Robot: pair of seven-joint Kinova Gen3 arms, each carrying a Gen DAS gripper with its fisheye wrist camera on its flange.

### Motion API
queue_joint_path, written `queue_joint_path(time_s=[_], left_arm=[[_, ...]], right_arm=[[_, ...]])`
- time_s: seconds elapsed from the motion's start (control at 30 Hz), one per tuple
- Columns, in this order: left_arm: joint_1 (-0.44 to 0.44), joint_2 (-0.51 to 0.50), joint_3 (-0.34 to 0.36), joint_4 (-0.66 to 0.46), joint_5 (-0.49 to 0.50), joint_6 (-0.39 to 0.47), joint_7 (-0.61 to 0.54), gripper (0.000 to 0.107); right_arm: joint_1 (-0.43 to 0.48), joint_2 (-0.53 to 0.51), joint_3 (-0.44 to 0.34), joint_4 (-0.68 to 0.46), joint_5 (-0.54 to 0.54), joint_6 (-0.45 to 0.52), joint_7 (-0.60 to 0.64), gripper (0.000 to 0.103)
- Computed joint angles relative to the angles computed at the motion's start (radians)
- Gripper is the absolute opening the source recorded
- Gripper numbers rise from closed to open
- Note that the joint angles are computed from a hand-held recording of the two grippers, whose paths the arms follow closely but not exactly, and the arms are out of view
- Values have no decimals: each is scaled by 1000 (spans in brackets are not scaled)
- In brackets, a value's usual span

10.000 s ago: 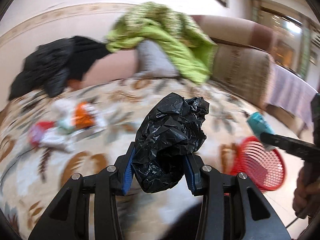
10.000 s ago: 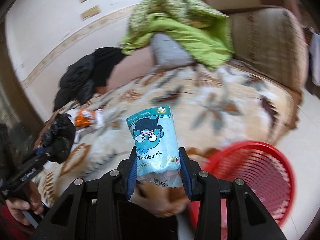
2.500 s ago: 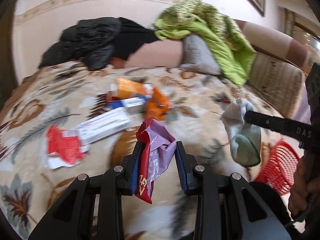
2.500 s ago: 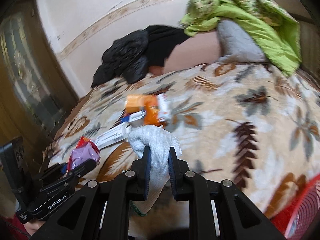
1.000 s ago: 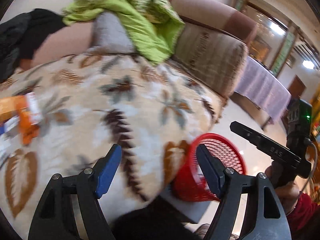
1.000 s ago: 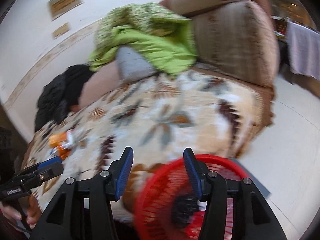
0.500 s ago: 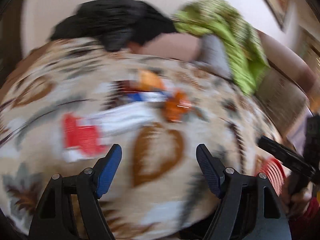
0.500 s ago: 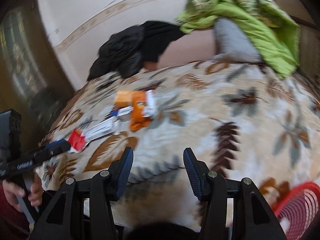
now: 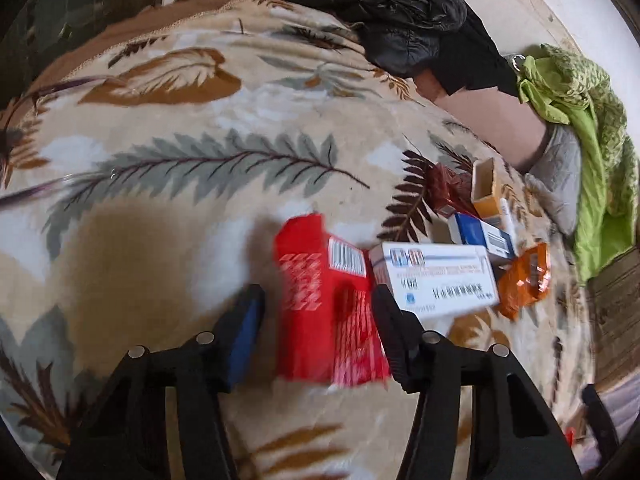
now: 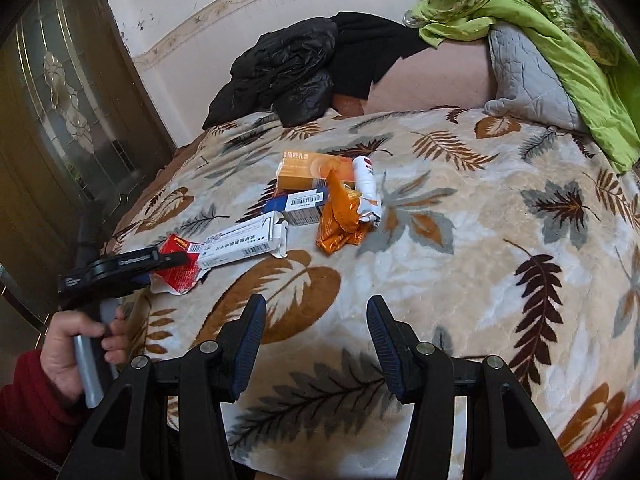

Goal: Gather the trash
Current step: 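Grasp the red medicine carton with the left tool while the right tool grasps the orange wrapper, then lift the red carton with the left tool while the right tool lifts the orange wrapper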

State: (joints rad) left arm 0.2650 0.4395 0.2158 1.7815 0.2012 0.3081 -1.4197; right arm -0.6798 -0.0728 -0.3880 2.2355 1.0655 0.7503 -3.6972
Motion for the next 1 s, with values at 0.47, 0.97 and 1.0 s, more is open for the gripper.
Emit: queue_joint_path(time_s=[0.47,0.97,1.0], left_arm=[[373,-75,-356,141,-234,-269,238,16],[423,-166,-368,269,-118,-429,69,16],[423,-189,-360,296,-108,-449,50,16]], right_arm=[[137,227,196,-195,10,-138,317,57],[-35,151,148,-70,203,17,-74,25],[-45,143,130,-57,208,34,-104,25]])
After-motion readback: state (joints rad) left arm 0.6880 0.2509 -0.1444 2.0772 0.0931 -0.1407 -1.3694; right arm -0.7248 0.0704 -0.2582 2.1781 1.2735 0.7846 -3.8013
